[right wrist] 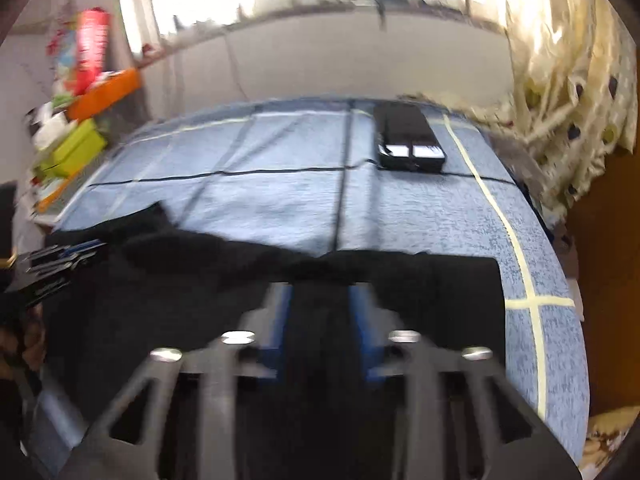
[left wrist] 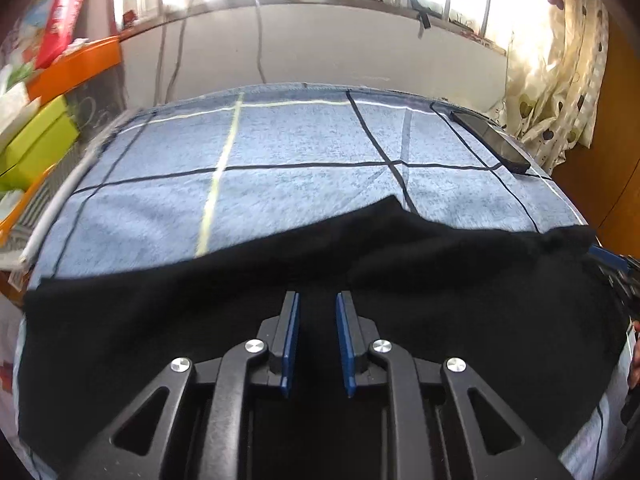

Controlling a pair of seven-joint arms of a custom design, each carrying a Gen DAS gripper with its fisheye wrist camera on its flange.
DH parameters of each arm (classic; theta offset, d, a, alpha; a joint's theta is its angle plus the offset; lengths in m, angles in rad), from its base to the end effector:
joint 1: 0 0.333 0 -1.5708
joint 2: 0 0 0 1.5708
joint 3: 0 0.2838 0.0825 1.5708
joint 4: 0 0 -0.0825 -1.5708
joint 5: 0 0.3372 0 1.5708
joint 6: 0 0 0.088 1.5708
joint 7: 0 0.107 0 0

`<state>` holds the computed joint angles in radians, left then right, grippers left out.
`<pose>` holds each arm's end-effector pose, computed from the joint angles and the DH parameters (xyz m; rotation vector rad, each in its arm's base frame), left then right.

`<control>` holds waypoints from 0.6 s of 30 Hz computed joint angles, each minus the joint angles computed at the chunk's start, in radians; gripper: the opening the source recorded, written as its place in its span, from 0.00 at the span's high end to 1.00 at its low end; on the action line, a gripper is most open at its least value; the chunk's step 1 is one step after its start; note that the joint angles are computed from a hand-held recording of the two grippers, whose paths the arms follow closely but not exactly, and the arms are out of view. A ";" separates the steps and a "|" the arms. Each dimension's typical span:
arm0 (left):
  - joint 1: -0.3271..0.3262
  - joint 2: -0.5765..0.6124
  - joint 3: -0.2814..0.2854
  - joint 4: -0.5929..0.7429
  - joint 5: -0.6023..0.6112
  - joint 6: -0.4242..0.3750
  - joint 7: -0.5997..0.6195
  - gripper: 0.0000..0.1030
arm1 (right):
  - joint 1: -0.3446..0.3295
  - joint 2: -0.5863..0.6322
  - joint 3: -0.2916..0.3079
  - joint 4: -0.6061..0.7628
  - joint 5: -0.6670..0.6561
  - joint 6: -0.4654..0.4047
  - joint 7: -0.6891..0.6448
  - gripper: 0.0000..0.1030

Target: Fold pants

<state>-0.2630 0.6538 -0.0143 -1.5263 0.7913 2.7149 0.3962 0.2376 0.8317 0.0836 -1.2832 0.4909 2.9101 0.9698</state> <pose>0.6534 -0.2104 0.3271 -2.0190 1.5514 -0.6236 0.7079 0.1837 0.3405 -1.9884 1.2677 -0.5109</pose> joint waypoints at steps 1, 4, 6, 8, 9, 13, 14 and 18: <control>-0.016 -0.028 0.016 -0.039 0.020 0.001 -0.036 0.80 | -0.015 -0.034 0.033 -0.061 0.015 0.025 -0.042 0.44; -0.043 -0.105 0.037 -0.147 0.088 0.018 -0.141 0.80 | -0.013 -0.117 0.064 -0.219 0.045 0.087 -0.113 0.44; -0.067 -0.149 0.044 -0.203 0.151 -0.006 -0.216 0.80 | 0.013 -0.149 0.054 -0.291 0.046 0.135 -0.135 0.44; -0.072 -0.185 0.034 -0.256 0.200 -0.013 -0.285 0.80 | 0.019 -0.166 0.062 -0.337 0.052 0.162 -0.161 0.44; -0.065 -0.197 0.024 -0.276 0.212 -0.010 -0.307 0.80 | 0.021 -0.168 0.063 -0.347 0.054 0.161 -0.169 0.44; -0.061 -0.216 0.002 -0.331 0.275 -0.008 -0.392 0.79 | 0.093 -0.160 -0.007 -0.375 0.019 0.210 -0.164 0.44; -0.062 -0.219 -0.005 -0.334 0.286 -0.024 -0.397 0.78 | 0.105 -0.158 -0.022 -0.372 0.011 0.207 -0.156 0.44; -0.046 -0.256 -0.029 -0.372 0.301 -0.033 -0.422 0.78 | 0.093 -0.196 0.001 -0.419 -0.002 0.221 -0.175 0.44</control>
<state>-0.3091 0.3975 -0.0437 -1.8982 1.0921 2.6822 -0.0259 0.3310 0.6353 0.0848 -1.7025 0.4885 3.1313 0.7949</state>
